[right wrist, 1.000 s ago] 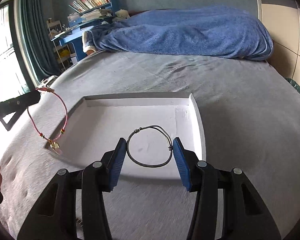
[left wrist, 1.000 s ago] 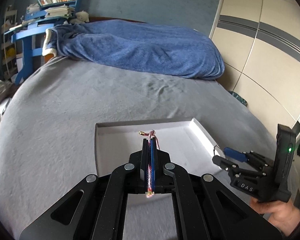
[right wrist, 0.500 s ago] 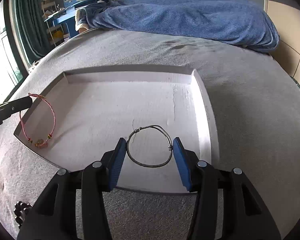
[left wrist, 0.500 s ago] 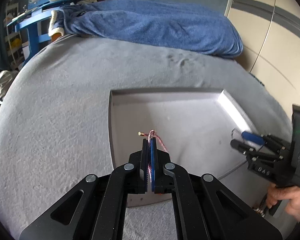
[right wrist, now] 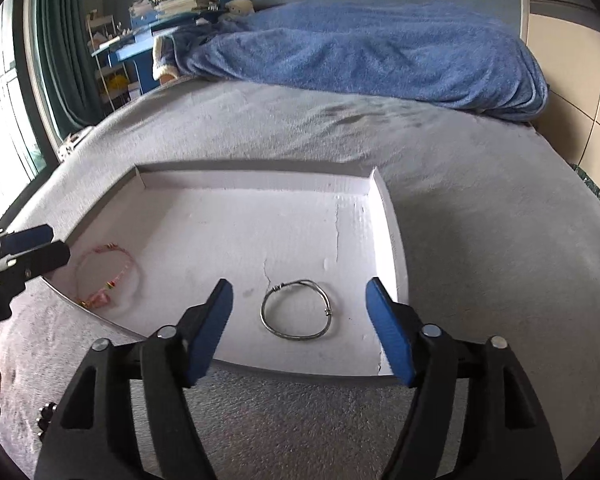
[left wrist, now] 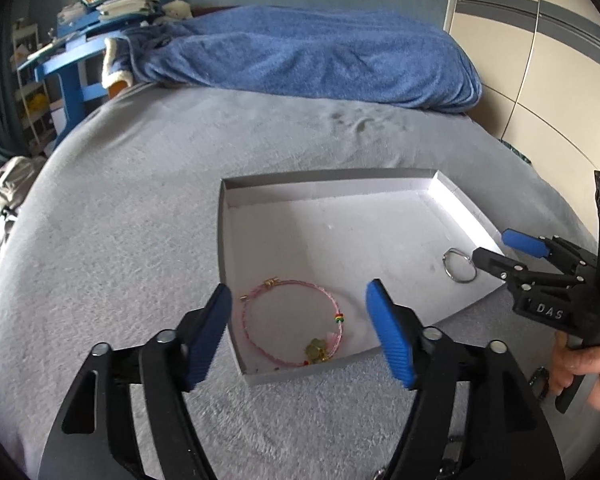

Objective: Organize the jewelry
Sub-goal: 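Move the left tool to the black bead bracelet and grasp it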

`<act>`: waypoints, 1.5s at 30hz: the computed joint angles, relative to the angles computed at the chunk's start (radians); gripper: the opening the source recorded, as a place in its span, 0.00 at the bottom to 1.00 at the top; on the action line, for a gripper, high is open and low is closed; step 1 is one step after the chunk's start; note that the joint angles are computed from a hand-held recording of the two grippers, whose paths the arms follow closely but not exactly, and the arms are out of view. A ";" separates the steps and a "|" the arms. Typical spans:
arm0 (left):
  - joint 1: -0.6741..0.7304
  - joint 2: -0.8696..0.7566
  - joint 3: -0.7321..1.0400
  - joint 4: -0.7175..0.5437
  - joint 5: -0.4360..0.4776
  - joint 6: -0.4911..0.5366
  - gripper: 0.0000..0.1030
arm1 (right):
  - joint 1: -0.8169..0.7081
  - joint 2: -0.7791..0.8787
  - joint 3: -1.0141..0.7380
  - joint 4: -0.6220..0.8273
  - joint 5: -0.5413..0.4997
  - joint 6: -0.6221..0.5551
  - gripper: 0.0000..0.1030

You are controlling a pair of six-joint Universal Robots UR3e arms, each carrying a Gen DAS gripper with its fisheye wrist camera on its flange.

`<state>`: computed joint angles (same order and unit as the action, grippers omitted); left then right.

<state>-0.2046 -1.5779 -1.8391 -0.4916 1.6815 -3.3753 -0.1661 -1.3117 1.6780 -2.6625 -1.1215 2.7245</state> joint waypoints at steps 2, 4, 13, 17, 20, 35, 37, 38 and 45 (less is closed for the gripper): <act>-0.010 0.027 -0.015 0.003 0.015 -0.002 0.75 | -0.014 -0.028 0.021 -0.002 0.019 0.002 0.70; -0.021 0.046 -0.019 -0.003 0.036 -0.004 0.77 | -0.032 -0.062 0.045 0.000 0.044 0.004 0.74; -0.062 0.184 -0.100 -0.035 0.084 -0.053 0.88 | -0.100 -0.226 0.171 0.027 0.116 -0.016 0.87; -0.097 0.251 -0.143 -0.066 0.102 -0.091 0.89 | -0.145 -0.329 0.254 0.056 0.152 -0.040 0.91; -0.131 0.290 -0.173 -0.082 0.122 -0.111 0.89 | -0.186 -0.420 0.323 0.092 0.183 -0.066 0.92; -0.340 0.409 -0.284 -0.148 0.266 -0.231 0.91 | -0.571 -0.999 0.664 0.602 0.409 -0.431 0.95; -0.366 0.420 -0.305 -0.156 0.286 -0.251 0.91 | -0.626 -1.057 0.687 0.683 0.413 -0.506 0.95; -0.377 0.423 -0.314 -0.159 0.293 -0.259 0.91 | -0.651 -1.081 0.695 0.716 0.415 -0.534 0.95; -0.411 0.417 -0.354 -0.153 0.296 -0.265 0.91 | -0.744 -1.155 0.750 0.805 0.399 -0.601 0.95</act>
<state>-0.6158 -1.1613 -2.1926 -0.6445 1.9771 -3.6400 -0.9101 -2.4664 2.4280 -1.8577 -0.7221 2.1237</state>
